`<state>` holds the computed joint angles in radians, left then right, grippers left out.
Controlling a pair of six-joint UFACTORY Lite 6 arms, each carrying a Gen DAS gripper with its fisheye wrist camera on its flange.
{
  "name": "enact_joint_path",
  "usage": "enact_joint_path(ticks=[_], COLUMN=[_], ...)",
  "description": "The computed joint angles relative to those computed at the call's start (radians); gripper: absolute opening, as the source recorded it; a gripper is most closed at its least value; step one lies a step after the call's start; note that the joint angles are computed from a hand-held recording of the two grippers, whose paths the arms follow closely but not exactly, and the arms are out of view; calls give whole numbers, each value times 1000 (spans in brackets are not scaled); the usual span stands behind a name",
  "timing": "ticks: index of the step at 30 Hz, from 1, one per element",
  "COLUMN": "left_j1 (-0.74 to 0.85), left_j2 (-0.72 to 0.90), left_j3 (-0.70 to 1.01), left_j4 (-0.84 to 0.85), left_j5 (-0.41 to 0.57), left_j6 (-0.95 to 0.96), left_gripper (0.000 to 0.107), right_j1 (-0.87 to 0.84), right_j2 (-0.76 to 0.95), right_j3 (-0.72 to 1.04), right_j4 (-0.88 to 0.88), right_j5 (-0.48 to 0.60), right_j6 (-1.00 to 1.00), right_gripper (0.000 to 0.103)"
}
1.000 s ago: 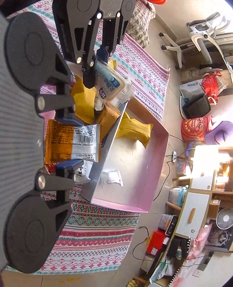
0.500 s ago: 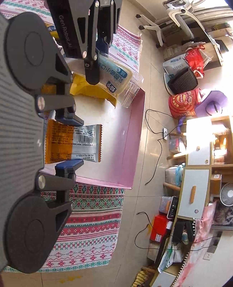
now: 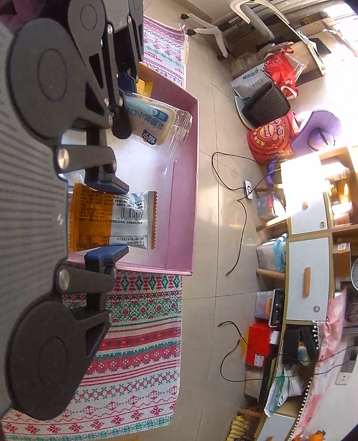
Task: Organize snacks
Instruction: 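Lift both held packets and carry them over the pink box, then open both grippers to drop the packets into the pink box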
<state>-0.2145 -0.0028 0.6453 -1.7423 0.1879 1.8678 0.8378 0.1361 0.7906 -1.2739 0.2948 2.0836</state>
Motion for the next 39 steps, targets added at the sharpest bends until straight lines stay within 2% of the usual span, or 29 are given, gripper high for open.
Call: enact_joint_path(ticks=[5,6,8,9,12,14,16,18,22,26,29,31,39], left_j1=[-11,-13,-14,-13,-5,3,9,19,52,119,181,232,487], left_j2=[32,26,15,3,-30,-63,-97,-131,-241,-367,-464,-522,-725], left_j3=[16,10,3,-4,-16,-30,-42,-59,-129,-201,-251,-282,-369], left_j4=[-127,-136,-228,-238,-153,-90,56,178,314,522,652,700,858], left_j5=[-16,-21,-28,-30,-29,-24,-22,-13,8,74,132,181,424], left_j6=[111,110,187,193,116,63,-77,-184,-274,-430,-507,-517,-463], left_gripper=[24,26,35,42,66,70,73,78,90,95,100,103,103], right_j1=[-3,-6,-8,-11,-3,1,22,38,89,164,246,297,508], right_j2=[4,-1,-18,-27,-57,-76,-106,-139,-203,-277,-303,-307,-338], right_j3=[-8,-12,-21,-29,-40,-45,-57,-76,-106,-143,-140,-133,-132], right_j4=[-27,-24,-25,-50,-39,-30,-11,8,97,121,163,182,202], right_j5=[-1,-8,-18,-25,-11,0,32,43,96,162,254,311,457], right_j6=[47,46,55,82,87,82,77,68,3,24,5,0,76], right_gripper=[37,40,42,46,50,54,62,64,69,75,81,85,94])
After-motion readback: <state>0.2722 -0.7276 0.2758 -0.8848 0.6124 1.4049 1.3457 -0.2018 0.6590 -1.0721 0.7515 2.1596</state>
